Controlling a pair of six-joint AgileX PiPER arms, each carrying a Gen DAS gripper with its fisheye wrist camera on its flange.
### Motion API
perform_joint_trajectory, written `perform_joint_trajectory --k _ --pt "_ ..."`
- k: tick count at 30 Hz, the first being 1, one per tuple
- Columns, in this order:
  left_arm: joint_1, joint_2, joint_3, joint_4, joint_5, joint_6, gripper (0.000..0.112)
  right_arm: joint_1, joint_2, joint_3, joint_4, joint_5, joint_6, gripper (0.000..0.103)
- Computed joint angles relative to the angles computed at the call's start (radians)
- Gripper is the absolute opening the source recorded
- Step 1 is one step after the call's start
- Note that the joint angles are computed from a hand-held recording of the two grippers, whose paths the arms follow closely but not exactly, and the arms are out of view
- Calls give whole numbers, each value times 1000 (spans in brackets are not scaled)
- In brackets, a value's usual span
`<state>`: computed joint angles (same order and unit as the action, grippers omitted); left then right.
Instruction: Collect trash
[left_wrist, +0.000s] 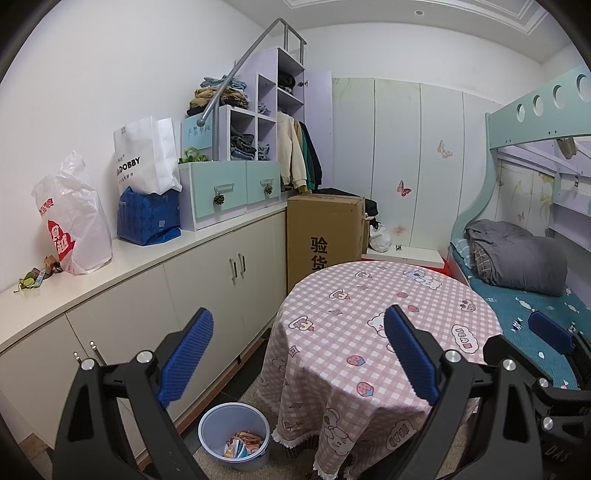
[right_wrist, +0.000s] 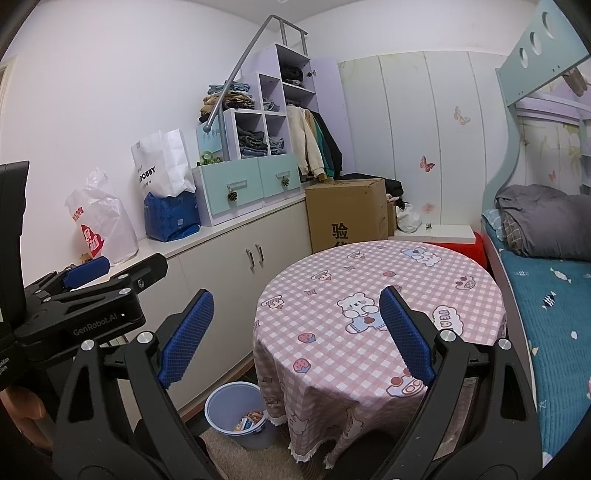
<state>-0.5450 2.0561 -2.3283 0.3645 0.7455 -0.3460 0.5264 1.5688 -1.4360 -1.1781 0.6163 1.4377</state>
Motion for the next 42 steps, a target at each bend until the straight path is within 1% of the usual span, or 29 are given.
perform_joint_trajectory --k 6,15,29,38,42 --pt "-1 16 -26 1 18 -3 92 -21 0 0 35 -24 -33 90" --pt "-3 34 -56 -1 37 2 92 -28 3 -10 67 -28 -64 90" --pt "-2 34 -55 -2 37 5 92 -45 8 -16 102 -44 -99 90" --pt "0 36 -53 -3 36 7 92 -45 7 -15 100 -39 -95 90" --pt "6 47 -54 -12 28 14 92 -73 12 -17 115 -60 -103 90"
